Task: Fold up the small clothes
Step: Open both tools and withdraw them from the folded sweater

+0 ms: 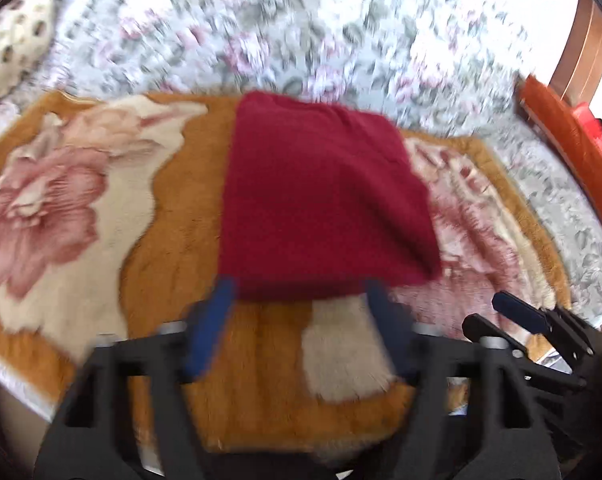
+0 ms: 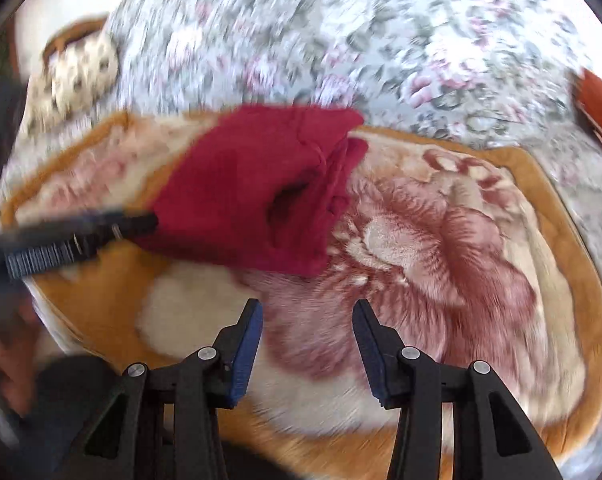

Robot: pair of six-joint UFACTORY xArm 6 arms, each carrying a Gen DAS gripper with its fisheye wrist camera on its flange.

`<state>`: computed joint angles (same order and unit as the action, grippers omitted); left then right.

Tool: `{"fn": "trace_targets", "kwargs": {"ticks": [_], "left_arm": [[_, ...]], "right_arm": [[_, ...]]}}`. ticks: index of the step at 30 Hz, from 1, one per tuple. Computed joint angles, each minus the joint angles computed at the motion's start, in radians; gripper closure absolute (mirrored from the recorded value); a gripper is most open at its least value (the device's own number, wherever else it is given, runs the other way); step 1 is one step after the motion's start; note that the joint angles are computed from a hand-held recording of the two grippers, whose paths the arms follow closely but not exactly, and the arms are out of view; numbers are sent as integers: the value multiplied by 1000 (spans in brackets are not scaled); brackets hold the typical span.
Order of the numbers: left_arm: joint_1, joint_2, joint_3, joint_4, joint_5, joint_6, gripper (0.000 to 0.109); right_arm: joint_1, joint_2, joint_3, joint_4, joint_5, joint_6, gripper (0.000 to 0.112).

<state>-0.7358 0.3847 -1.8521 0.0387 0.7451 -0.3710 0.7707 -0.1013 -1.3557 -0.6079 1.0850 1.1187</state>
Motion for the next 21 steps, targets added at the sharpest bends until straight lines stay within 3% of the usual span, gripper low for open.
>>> {"fn": "trace_targets", "kwargs": {"ticks": [1, 3, 4, 9, 13, 21], "left_arm": [[-9, -47, 60, 37, -28, -23, 25], [-28, -94, 97, 104, 12, -43, 9], [-36, -110, 114, 133, 18, -58, 6], [-79, -239, 257, 408, 7, -225, 6], [-103, -282, 285, 478, 51, -261, 6], [-100, -299, 271, 355, 53, -245, 6]], "right_arm": [[27, -14, 0, -31, -3, 83, 67], [87, -21, -12, -94, 35, 208, 67], [108, -13, -24, -112, 63, 242, 67], [230, 18, -49, -159, 198, 386, 67], [296, -26, 1, -268, 235, 500, 67], [265, -40, 28, -214, 206, 506, 67]]}}
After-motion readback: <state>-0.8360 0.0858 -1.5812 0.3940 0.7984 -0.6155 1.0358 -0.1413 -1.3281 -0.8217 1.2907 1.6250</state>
